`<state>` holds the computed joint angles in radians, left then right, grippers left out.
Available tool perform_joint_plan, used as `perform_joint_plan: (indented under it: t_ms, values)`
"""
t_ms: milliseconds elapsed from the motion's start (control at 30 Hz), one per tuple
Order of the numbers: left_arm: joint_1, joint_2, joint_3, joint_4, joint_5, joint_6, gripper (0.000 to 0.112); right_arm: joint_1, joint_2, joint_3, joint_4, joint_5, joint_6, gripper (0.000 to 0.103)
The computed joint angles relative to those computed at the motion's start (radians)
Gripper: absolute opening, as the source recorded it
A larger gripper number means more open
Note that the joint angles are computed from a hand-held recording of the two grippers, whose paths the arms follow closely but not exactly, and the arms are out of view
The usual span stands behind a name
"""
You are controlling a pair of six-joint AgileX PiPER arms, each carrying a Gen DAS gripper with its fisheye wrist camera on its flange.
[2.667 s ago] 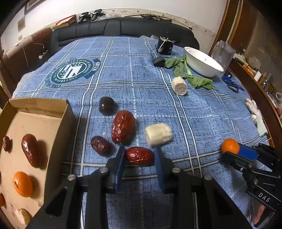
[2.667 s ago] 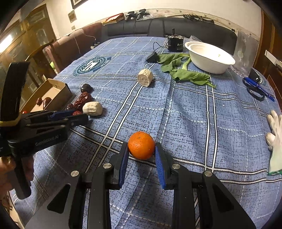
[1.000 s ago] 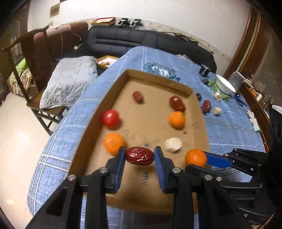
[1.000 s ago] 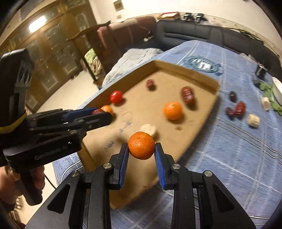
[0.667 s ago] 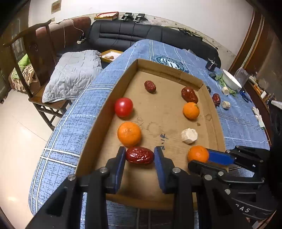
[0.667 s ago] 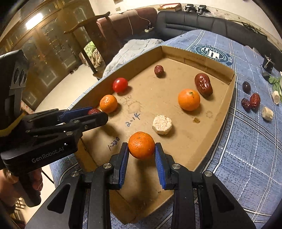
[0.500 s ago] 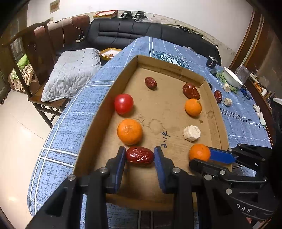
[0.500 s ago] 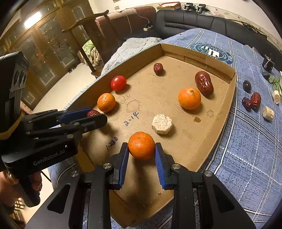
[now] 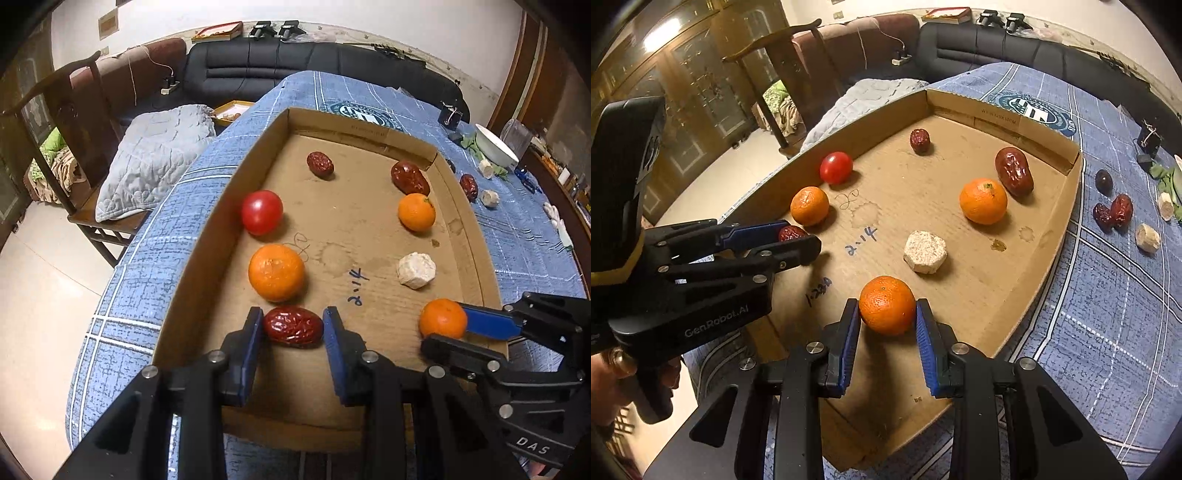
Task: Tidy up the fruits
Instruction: 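Carry the mandarin and date into the tray and open both grippers, then grasp a pale round cake with the right gripper while the left gripper grasps a white biscuit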
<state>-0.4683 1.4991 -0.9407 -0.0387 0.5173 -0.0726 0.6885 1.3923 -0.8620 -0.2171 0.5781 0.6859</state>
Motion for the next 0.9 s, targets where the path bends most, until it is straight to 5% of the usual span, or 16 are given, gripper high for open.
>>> perform_joint_plan:
  t_ms: [433, 900]
  values:
    - [-0.021, -0.032, 0.018, 0.113, 0.014, -0.134, 0.043, 0.000, -0.042, 0.023, 0.018, 0.014, -0.038, 0.030]
    - [-0.213, -0.079, -0.037, 0.379, 0.084, -0.484, 0.072, -0.073, -0.311, 0.134, 0.120, 0.091, -0.142, 0.037]
